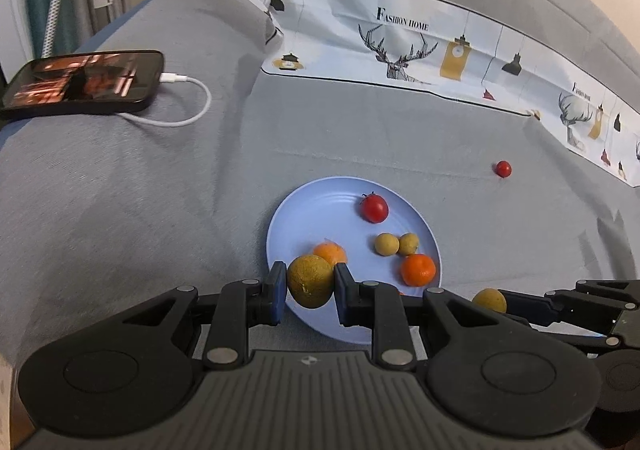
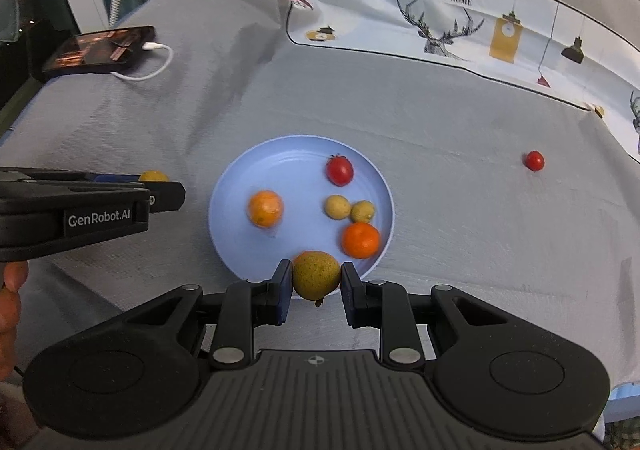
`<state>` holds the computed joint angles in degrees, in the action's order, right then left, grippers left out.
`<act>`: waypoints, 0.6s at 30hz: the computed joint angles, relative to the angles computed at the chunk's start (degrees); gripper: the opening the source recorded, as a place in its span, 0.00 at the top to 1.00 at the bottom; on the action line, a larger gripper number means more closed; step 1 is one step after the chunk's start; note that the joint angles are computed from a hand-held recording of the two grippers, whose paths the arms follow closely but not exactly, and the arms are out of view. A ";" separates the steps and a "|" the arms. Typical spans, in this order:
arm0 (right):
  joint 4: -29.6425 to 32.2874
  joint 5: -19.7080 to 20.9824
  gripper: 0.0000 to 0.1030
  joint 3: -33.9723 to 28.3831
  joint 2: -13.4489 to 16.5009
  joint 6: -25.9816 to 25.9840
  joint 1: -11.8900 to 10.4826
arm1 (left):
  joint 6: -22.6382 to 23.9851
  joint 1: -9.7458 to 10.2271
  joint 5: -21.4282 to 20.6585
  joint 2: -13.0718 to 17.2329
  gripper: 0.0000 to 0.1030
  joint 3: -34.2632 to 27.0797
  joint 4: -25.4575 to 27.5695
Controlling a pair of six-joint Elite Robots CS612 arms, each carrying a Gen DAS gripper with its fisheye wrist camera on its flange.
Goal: Organize fruits
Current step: 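Carry the yellow-green fruit and yellow fruit over the plate with both tools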
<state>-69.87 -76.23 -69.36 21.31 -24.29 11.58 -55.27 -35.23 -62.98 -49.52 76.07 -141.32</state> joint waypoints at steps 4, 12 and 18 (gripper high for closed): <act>-0.33 -1.56 0.74 2.00 -0.65 0.03 0.35 | 0.65 0.67 -0.65 1.03 0.74 -1.17 -0.03; 0.27 -4.60 0.74 5.99 -2.23 -0.87 1.18 | 1.75 1.97 -1.88 2.98 0.74 -3.21 -0.73; 1.96 -6.80 0.74 10.06 -4.28 -1.31 1.80 | 1.36 2.24 -1.87 4.12 0.74 -4.34 -1.65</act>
